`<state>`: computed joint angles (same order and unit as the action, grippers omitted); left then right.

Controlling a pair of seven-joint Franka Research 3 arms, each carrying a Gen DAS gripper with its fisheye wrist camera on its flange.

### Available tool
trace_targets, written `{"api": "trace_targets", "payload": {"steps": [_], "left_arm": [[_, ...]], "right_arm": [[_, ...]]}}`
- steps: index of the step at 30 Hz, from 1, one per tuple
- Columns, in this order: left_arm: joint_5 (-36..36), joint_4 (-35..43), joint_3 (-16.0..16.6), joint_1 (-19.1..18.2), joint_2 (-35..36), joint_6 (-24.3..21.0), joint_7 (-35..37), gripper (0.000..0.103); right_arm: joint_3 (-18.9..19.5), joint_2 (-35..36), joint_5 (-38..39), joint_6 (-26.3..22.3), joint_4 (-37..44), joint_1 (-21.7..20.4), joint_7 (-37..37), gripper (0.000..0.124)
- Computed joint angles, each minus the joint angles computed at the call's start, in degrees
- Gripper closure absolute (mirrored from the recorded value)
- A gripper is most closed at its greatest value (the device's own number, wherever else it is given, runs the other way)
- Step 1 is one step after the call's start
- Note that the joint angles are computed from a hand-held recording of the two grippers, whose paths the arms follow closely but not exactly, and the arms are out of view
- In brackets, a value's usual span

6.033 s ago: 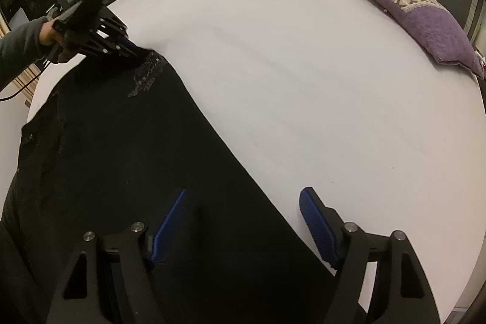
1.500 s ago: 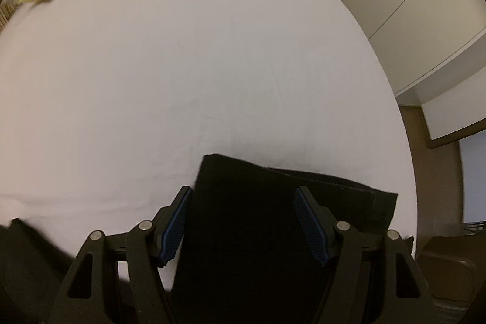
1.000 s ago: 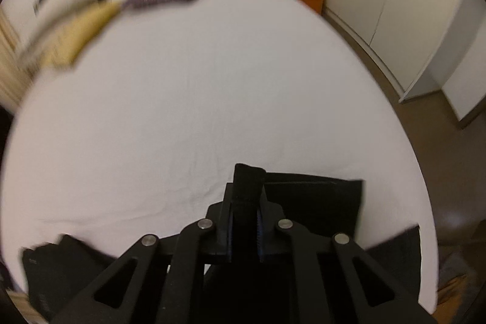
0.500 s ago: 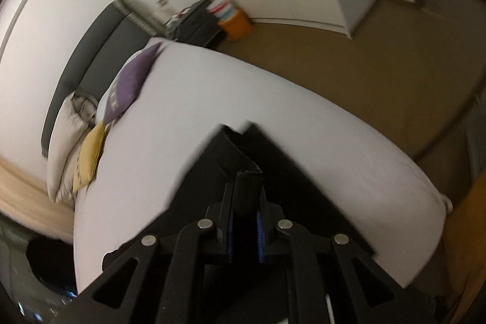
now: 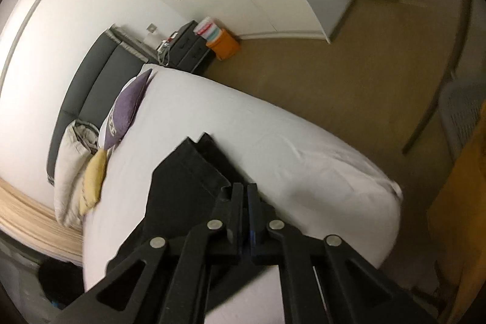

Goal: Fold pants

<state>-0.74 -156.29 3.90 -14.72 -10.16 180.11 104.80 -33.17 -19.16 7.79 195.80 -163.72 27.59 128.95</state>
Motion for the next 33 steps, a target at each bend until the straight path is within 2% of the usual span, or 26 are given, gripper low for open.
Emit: {"api": "trace_targets", "payload": {"steps": [1,2,3,4,5,7,8,11,14,16,23,25,26,29,31,33], "left_arm": [[2.27,-0.11,-3.19,3.29,0.04,0.29,-2.26,0.082],[4.99,-0.19,-6.68,6.85,0.08,0.51,-5.17,0.082],[7.37,-0.16,-9.07,9.38,0.06,0.55,-7.59,0.082],[8.82,-0.18,-9.80,10.24,0.06,0.61,-8.99,0.082],[10.15,-0.15,-10.45,10.97,0.03,0.55,-10.38,0.082],[11.88,-0.06,-10.61,11.11,-0.09,0.23,-12.42,0.082],[12.55,0.00,-10.41,10.98,-0.11,0.10,-13.08,0.082],[14.97,0.42,-11.02,11.78,0.00,-0.35,-15.60,0.082],[17.03,0.52,-11.37,12.46,-0.04,-0.31,-17.66,0.082],[17.20,0.42,-10.32,11.62,-0.07,-0.18,-17.84,0.082],[16.12,0.19,-7.67,9.28,-0.08,0.26,-16.54,0.082],[16.06,0.01,-7.57,9.31,-0.08,0.57,-16.41,0.082],[16.03,-0.04,-7.53,9.32,-0.10,0.64,-16.38,0.082],[15.73,-0.13,-7.12,8.93,-0.13,0.69,-16.05,0.082],[15.61,-0.21,-7.09,8.86,-0.22,0.69,-15.93,0.082],[15.70,-0.25,-7.24,9.01,-0.32,0.64,-15.90,0.082]], "right_arm": [[-2.43,-0.77,2.60,0.32,0.05,3.03,-2.39,0.121],[-2.86,-1.59,5.15,0.54,-0.43,4.05,-4.45,0.121],[-2.45,-1.89,3.67,0.56,-0.94,3.17,-2.96,0.121],[-4.04,-2.35,-1.06,1.26,-1.66,3.42,0.83,0.121],[-5.46,-3.41,-1.80,1.42,-2.44,4.27,0.63,0.121],[-11.48,-5.51,-4.31,0.77,-2.12,9.73,-0.27,0.121],[-13.98,-7.05,-4.45,-1.06,-1.65,12.19,-0.79,0.121],[-20.24,-11.03,-1.67,-3.52,-1.18,18.37,-0.65,0.114],[-20.54,-10.11,1.52,-6.72,0.15,19.53,-0.87,0.096],[-23.11,-9.92,3.25,-8.15,1.21,22.81,-1.78,0.087],[-29.71,-8.74,7.82,-5.99,3.90,31.75,-6.71,0.086],[-31.98,-8.79,8.63,-5.14,4.65,34.26,-8.68,0.100],[-32.08,-8.48,9.15,-5.36,4.93,34.48,-9.48,0.115],[-31.47,-8.62,11.34,-3.96,4.32,34.50,-11.06,0.117],[-27.18,-8.04,13.13,-2.87,3.17,31.27,-11.92,0.118],[-20.92,-7.82,14.41,-1.57,1.60,26.20,-12.51,0.118]]}}
